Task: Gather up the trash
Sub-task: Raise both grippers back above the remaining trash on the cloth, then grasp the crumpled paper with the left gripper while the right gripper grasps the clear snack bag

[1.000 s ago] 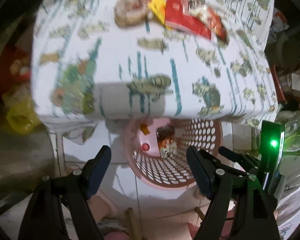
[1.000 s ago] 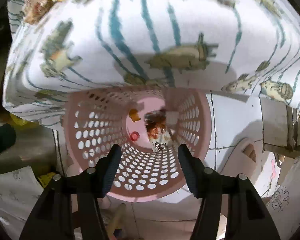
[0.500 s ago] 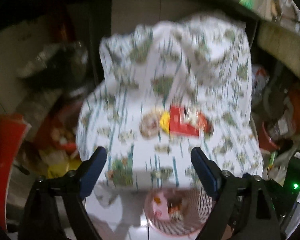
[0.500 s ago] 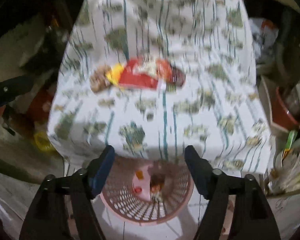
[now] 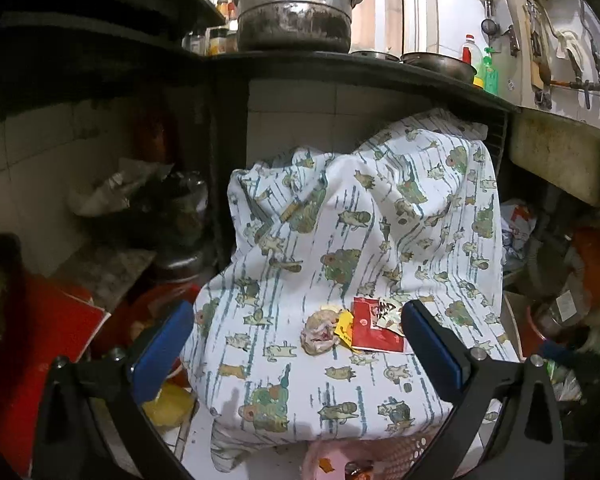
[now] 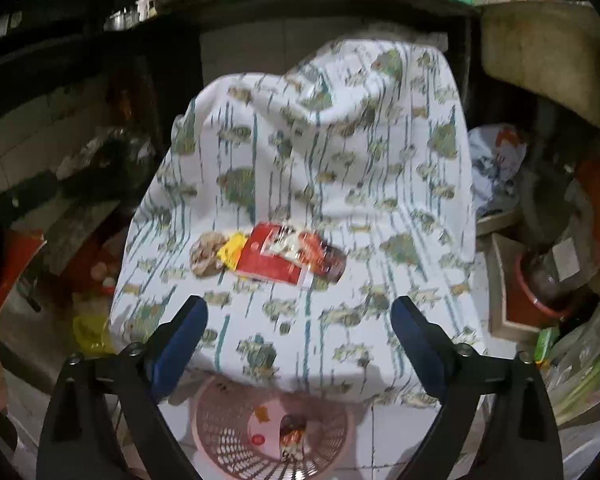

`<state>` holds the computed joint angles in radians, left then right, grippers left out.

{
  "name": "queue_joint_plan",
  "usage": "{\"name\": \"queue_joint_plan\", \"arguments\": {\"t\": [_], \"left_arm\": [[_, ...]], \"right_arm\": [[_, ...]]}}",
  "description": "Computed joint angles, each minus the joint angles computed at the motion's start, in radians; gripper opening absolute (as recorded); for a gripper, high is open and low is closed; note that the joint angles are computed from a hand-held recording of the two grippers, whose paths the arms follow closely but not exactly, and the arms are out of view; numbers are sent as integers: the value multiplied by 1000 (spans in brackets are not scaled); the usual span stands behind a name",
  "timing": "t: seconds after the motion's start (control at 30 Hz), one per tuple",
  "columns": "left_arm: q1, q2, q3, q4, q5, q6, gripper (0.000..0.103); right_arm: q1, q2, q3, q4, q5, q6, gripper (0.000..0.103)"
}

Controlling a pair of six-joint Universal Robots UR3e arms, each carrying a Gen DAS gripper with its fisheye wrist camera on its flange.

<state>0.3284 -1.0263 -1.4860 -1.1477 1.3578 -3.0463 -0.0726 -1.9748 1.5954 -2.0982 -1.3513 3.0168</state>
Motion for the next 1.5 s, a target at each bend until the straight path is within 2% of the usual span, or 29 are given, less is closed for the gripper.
{"name": "queue_joint_plan", "arguments": {"t": [0.07, 0.2, 0.3, 0.37, 0.4, 0.43, 0.5, 0.57, 0.63, 0.7, 0.77, 0.83, 0.93, 1.03, 1.1, 1.17, 1.27, 1.37, 1.47, 1.5], "left_arm": [[-35, -41, 60, -19, 42, 11, 103], [-80, -134, 207, -39, 71, 1, 103], [-126, -222, 349, -78, 118, -11, 103], [-104, -250, 418, -126, 84, -27, 103], [-58, -247, 440, -147, 26, -40, 103], [-49, -244, 437, -136, 15, -49, 103], [-70, -249, 400, -46, 60, -66, 103], [-91, -268, 373, 18, 88, -20, 103], [-26, -245, 298, 57, -17, 49, 103], [-26, -229, 202, 137, 20, 38, 103], [-33, -248, 181, 121, 56, 37, 103], [-28, -277, 189, 90, 54, 31, 103], [-41, -331, 203, 88, 74, 4, 103], [-67, -376, 211, 98, 110, -9, 103], [-86, -411, 236, 67, 144, -23, 103], [-84, -438, 270, 11, 140, -34, 103], [-83, -511, 378, -145, 132, -57, 103], [-144, -612, 515, -333, 241, -52, 103], [-168, -659, 549, -414, 257, -53, 103], [-167, -684, 569, -453, 228, -55, 103]], "right_arm": [[-14, 18, -53, 19, 29, -39, 103], [13, 83, -171, 5, -12, -80, 103], [-39, 129, -284, 49, 60, -99, 103], [-70, 162, -346, 65, 97, -109, 103], [-90, 175, -366, 63, 117, -121, 103], [-99, 187, -376, 47, 113, -130, 103], [-99, 211, -384, 7, 89, -145, 103], [-82, 256, -420, -17, 52, -161, 103], [-73, 297, -443, -62, 35, -153, 103], [-67, 322, -431, -121, 32, -134, 103], [-52, 341, -390, -186, -3, -108, 103], [-45, 359, -336, -215, -35, -68, 103], [-16, 463, -409, -107, -97, -81, 103], [16, 527, -415, -198, -205, -55, 103], [9, 565, -463, -166, -206, -37, 103], [-14, 581, -486, -128, -169, -18, 103], [-20, 604, -521, -76, -158, -8, 103], [-10, 617, -529, -72, -180, -10, 103], [-10, 626, -538, -45, -185, -19, 103], [-16, 626, -540, -31, -174, -21, 103]]}}
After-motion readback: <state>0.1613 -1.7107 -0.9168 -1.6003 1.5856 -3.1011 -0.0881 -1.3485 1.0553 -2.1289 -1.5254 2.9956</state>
